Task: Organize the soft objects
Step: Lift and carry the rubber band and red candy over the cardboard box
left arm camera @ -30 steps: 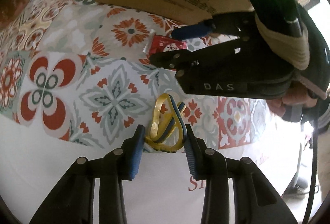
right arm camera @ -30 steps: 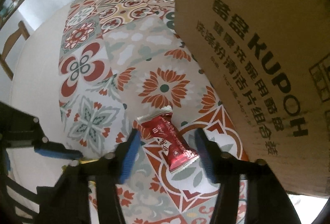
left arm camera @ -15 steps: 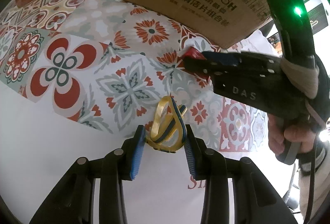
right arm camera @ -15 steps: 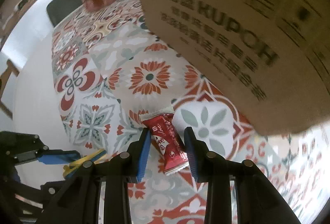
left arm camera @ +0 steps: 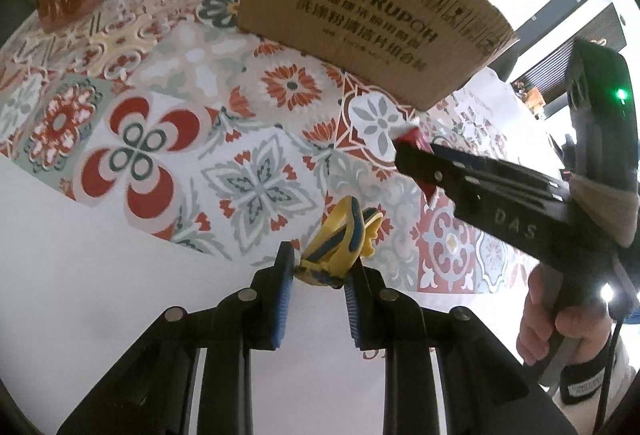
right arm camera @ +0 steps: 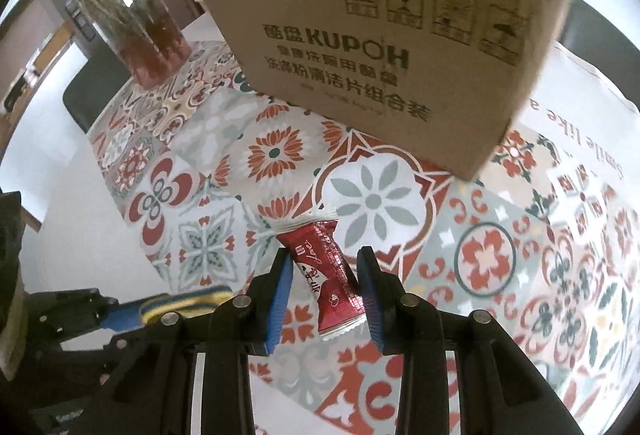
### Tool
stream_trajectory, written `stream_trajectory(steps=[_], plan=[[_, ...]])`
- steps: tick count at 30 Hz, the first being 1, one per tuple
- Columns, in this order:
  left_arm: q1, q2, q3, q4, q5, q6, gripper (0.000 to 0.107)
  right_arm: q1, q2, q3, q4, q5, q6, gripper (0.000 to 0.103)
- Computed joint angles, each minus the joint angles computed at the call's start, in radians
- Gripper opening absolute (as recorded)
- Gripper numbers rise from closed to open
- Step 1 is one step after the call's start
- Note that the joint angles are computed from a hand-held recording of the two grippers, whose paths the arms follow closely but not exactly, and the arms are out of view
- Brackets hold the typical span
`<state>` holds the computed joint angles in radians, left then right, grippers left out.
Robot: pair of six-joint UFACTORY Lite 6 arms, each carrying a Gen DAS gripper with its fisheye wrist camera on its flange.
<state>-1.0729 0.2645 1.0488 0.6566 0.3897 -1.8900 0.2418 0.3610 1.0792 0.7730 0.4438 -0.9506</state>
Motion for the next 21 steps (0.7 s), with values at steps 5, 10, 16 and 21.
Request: stream_trajectory(steps=[5,10,16,21], plan=[[-0.022,-0.028,0.042,0.011,0.082,0.004,0.024,0.001,-0.096,-0.079,0.033,-0.012,0.017,0.035],[-0.029,-0.041,0.084,0.035,0.147,0.026,0.024,0.001,-0.202,-0.149,0.044,-0.015,0.056,0.035],[-0.025,-0.053,0.142,0.075,0.195,0.062,0.024,0.009,-0.321,-0.194,0.029,-0.018,0.147,0.035],[-0.015,-0.084,0.180,0.093,0.230,0.119,0.024,0.019,-0.403,-0.199,-0.021,-0.028,0.248,0.035]])
